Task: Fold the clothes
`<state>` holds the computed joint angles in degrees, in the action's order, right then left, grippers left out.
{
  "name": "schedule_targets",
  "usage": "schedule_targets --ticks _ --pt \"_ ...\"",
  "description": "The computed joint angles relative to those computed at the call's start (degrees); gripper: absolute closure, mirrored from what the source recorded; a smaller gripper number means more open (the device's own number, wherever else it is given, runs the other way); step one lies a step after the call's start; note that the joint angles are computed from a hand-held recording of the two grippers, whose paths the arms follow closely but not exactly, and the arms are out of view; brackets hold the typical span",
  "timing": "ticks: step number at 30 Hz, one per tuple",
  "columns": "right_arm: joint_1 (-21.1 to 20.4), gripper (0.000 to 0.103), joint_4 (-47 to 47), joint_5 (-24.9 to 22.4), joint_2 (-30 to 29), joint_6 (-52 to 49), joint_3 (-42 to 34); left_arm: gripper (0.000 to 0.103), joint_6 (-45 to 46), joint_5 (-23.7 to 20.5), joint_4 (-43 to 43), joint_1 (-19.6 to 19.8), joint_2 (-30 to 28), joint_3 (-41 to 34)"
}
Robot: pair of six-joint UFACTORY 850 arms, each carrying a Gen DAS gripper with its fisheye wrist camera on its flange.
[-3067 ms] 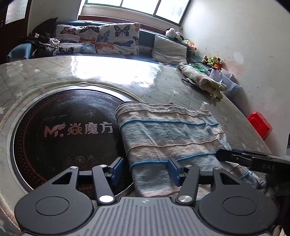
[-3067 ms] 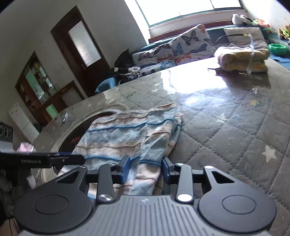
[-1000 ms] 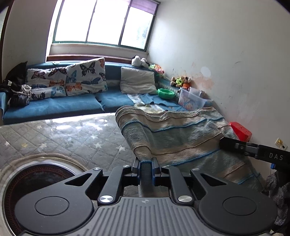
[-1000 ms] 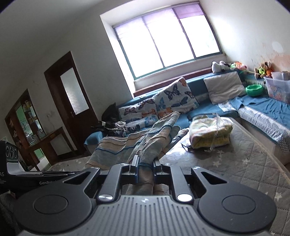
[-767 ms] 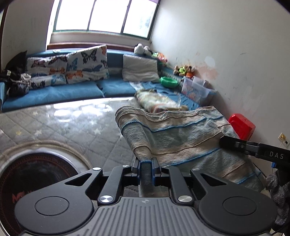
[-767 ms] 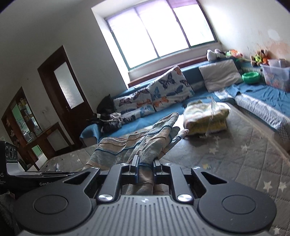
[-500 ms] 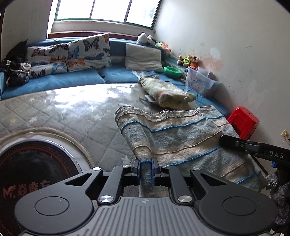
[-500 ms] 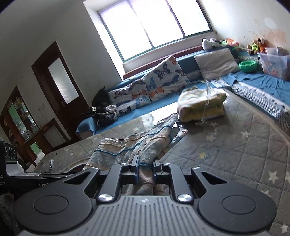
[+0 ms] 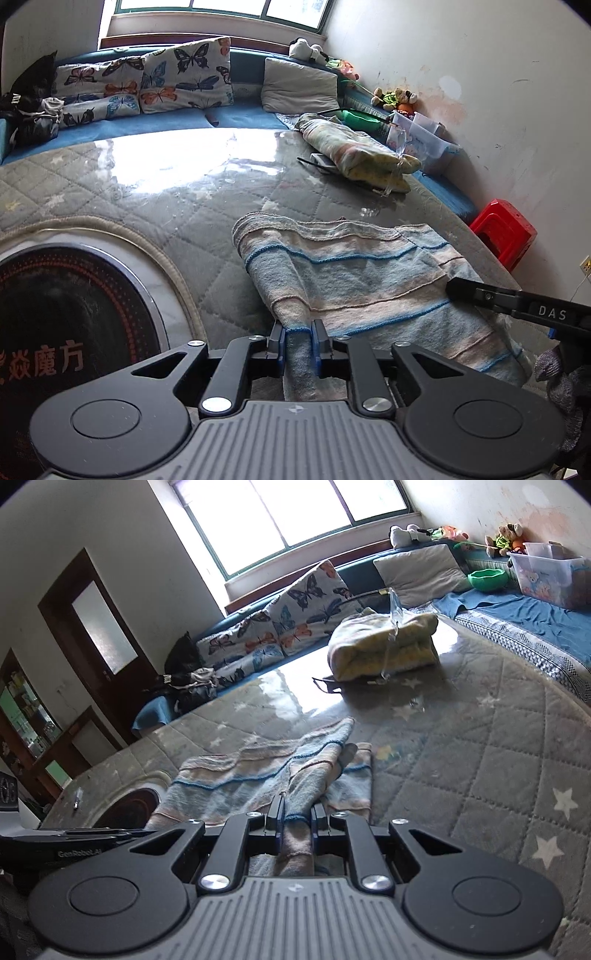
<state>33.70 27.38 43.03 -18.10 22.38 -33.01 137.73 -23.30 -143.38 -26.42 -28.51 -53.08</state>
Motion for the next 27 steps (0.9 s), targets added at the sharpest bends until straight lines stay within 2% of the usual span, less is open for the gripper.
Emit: schedule_targets --ticks 3,5,6,11,15,21,27 --pt "0.0 0.089 0.5 -0.5 -0.3 -0.6 -0.1 0.075 1.2 0.2 -1.3 0.3 0.1 0.2" --pt "0.2 0.083 1.2 -0.6 -0.2 -0.9 0.0 0.061 3.6 0.7 -3.9 0.2 0.2 0.4" --pt "0.5 0.083 2.0 -0.3 -0.1 -1.6 0.1 0.06 4.7 0.7 -5.0 0.3 0.3 0.6" --pt "2.0 0.083 5.3 1.0 2.2 -3.4 2.3 0.059 10.9 -0.1 -10.3 0.6 2.2 3.1" --pt "4.4 0.083 8.1 3.4 5.2 -2.3 6.0 0.059 16.6 -2.6 -12.7 0.4 5.5 7.3" --pt "9.1 0.083 12.2 6.5 7.8 -3.1 9.3 0.06 16.6 -4.8 -11.9 0.3 9.7 12.9" --pt "11.4 0.083 11.3 9.7 7.1 1.1 10.0 0.06 14.4 -6.2 -8.5 0.0 11.0 15.7"
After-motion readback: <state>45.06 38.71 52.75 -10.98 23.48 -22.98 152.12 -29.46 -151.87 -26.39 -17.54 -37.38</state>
